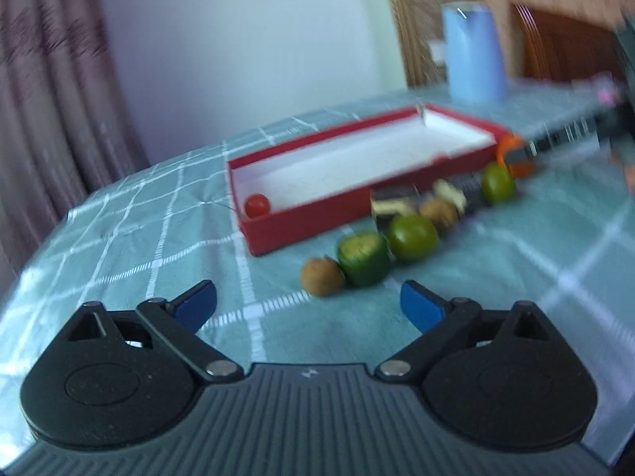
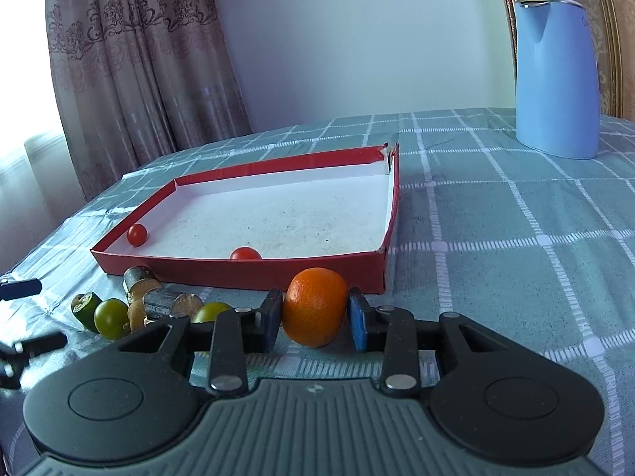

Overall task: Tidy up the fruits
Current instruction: 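Grasp the orange with the right tool while the left tool grasps a brown kiwi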

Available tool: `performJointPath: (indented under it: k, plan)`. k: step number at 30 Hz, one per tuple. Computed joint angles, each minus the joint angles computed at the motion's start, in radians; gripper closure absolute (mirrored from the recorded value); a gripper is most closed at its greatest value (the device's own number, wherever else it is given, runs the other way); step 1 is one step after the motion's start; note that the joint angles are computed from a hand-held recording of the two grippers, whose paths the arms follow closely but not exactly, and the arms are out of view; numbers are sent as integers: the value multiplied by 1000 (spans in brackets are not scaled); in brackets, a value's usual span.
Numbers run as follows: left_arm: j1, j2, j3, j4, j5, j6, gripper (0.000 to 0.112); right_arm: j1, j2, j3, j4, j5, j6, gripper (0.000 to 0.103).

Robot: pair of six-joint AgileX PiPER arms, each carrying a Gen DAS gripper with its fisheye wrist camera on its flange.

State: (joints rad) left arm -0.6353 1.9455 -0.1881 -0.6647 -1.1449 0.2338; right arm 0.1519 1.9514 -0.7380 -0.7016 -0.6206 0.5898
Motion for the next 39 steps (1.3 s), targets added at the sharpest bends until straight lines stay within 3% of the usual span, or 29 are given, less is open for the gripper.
performJointPath:
  k: [3, 6, 11, 13, 15, 20, 28, 33, 39]
  plan:
    - [31, -23, -23, 49, 55, 48, 31, 0, 0, -1, -3, 1, 4, 69]
    - [155, -82, -33, 240, 158, 66, 41, -2, 0, -1, -6, 1, 5, 69]
    - [400, -171, -104, 623, 410, 3, 41, 3, 0, 1, 8, 1, -9, 69]
    - [460, -171, -147, 760, 482, -78, 41, 4, 0, 2, 9, 1, -9, 69]
    - [480, -167, -167, 812, 505, -109, 41, 4, 1, 1, 8, 1, -5, 69]
    - [457, -130, -190, 752, 480, -62, 42, 6, 1, 1, 10, 3, -4, 68]
    - [467, -154, -84, 776, 367, -113, 73, 3, 1, -3, -4, 6, 8, 68]
    - [354, -127, -57, 578, 285, -49, 74, 2, 3, -4, -6, 5, 10, 68]
    - [219, -111, -5, 358, 185, -62, 89, 9, 2, -1, 7, 6, -9, 68]
